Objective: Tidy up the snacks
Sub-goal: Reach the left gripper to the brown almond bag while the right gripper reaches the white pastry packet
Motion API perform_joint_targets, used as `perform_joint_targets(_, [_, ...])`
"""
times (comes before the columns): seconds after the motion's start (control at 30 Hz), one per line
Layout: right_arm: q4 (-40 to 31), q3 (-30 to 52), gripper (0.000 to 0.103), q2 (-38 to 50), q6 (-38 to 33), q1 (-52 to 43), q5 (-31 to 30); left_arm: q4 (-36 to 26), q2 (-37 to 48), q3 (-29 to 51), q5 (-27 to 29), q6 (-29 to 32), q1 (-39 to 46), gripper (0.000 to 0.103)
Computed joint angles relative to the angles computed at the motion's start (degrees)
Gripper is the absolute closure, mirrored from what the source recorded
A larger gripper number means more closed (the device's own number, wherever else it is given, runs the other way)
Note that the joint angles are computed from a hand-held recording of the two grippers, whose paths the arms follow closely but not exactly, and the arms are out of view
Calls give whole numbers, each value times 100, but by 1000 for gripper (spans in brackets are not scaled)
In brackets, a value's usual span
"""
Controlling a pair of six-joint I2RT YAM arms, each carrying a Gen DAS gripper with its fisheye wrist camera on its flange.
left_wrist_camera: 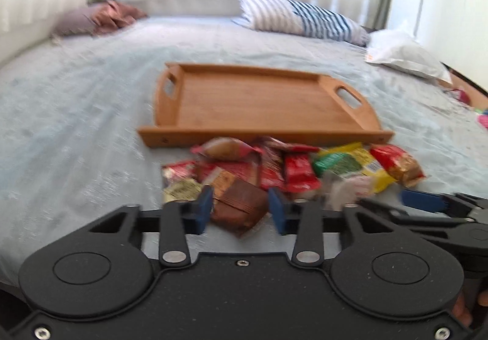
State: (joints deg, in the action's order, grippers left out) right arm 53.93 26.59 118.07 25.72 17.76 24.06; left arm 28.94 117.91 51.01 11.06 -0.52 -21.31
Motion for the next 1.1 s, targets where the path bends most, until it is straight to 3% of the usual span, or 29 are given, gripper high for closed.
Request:
perform_joint_targets(0.1, [31, 42, 52, 17, -61, 56, -32, -384, 89, 192, 272, -119, 50, 81])
perform_joint_targets(0.17, [132, 45, 55, 45, -142, 105, -24, -343, 133, 163, 98, -190, 6, 81])
perform_joint_targets(0.27, [136, 123, 55, 75, -270, 182, 23, -37, 200, 72, -323, -145, -76, 74])
perform_joint_targets(0.3, [117, 166, 55, 96, -313, 190, 12, 51, 254, 87, -314, -114, -69, 63])
perform_joint_targets(0.33, [104, 201, 55, 112, -338, 203, 15, 53, 333, 169, -246, -82, -39, 58])
perform_joint_targets(0.47, [-29, 359, 39, 161, -454, 232, 84, -208, 676, 652, -33, 42, 62, 52])
perform_joint_targets(0.63, [-129, 490, 36, 229, -500, 206, 89, -159, 905, 910, -100, 186, 68, 30])
perform_joint_targets(0.77, [-210, 602, 34, 293, -534, 205, 104, -190, 965, 969, -25, 216, 71, 32])
perform_joint_targets(0.83, [-243, 646, 34, 326, -561, 229, 139, -256, 912, 924, 166, 273, 72, 44])
perform_joint_targets(0.9, [-241, 671, 34, 361, -562, 249, 185, -203, 835, 802, 126, 340, 16, 50])
perform_joint_targets(1.0, [-254, 691, 34, 372, -579, 242, 178, -221, 742, 698, 150, 353, 9, 55])
perform_joint_targets(1.1, [-296, 726, 34, 374, -593, 244, 183, -319, 621, 610, 362, 42, 136, 53])
